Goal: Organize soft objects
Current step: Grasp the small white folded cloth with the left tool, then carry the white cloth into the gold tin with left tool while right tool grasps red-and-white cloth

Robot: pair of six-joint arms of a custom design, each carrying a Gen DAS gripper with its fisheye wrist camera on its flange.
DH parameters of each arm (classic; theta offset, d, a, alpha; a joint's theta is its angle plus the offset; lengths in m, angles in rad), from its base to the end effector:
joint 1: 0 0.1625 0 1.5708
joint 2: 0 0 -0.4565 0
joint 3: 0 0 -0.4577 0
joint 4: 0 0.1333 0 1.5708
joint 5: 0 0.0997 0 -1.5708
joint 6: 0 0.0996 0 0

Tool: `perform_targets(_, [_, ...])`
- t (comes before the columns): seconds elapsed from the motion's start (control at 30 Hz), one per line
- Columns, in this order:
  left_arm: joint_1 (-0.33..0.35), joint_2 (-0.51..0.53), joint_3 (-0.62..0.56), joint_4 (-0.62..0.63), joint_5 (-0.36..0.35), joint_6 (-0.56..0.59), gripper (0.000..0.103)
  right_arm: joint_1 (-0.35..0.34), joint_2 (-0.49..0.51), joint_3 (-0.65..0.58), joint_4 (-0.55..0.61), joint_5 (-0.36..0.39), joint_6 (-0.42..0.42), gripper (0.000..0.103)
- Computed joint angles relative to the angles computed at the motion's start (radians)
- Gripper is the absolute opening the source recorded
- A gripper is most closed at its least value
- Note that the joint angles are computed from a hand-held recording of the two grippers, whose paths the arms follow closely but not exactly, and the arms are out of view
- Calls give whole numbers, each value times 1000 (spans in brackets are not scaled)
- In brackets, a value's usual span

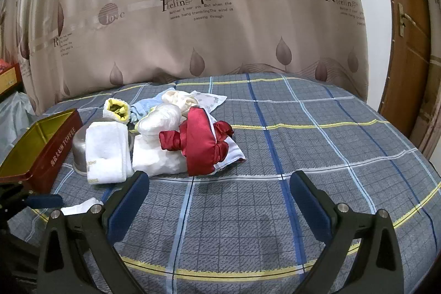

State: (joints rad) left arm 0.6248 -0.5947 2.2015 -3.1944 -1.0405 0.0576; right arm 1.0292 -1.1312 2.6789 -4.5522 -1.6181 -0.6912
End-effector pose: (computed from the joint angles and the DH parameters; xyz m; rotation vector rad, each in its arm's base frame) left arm -0.2679 -0.4197 -0.1234 1.2697 2.3267 -0.3294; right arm -0.0532 -0.3379 0.2032 0.1036 -1.9093 1.3333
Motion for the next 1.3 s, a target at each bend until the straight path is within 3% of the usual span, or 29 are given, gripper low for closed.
perform_targets(0.13, [9, 7, -12, -40, -10, 17, 77, -1, 2, 0, -1, 0, 1, 101])
perform_targets(0.17, [19, 7, -17, -44, -36, 22, 68, -4, 3, 0, -3, 4, 1, 101])
perform_targets(0.2, [28, 1, -19, -27, -51, 20, 54, -4, 3, 1, -5, 4, 1, 101])
perform_targets(0.23, [42, -2, -32, 12, -70, 12, 29, -5, 1, 0, -2, 6, 2, 101])
perform_targets(0.27, [44, -7, -34, 8, -76, 12, 13, -5, 0, 0, 2, 6, 3, 101])
perform_targets(0.3, [46, -10, -42, 20, -78, -6, 10, -5, 0, 0, 1, 5, 4, 101])
perform_targets(0.53, [18, -34, -3, -52, -38, -107, 9, -6, -3, 2, 4, 6, 9, 101])
perform_targets(0.67, [-6, -75, 39, -88, -21, -181, 9, -26, -3, 14, -14, 48, 29, 102])
perform_targets(0.83, [-58, -128, 95, -106, 29, -242, 10, -8, -25, 22, -10, 32, -15, 100])
perform_targets(0.93, [-73, -161, 120, -99, 31, -261, 10, 10, -101, 17, 107, 9, -47, 77])
perform_targets(0.97, [-75, -171, 130, -99, 30, -267, 10, 20, -130, 6, 166, -17, -50, 74])
perform_targets(1.13, [-84, -215, 153, -112, 25, -277, 10, 53, -234, -47, 435, -84, -69, 75])
perform_targets(1.3, [-81, -260, 168, -108, 36, -287, 10, 112, -237, -101, 524, -150, -96, 75])
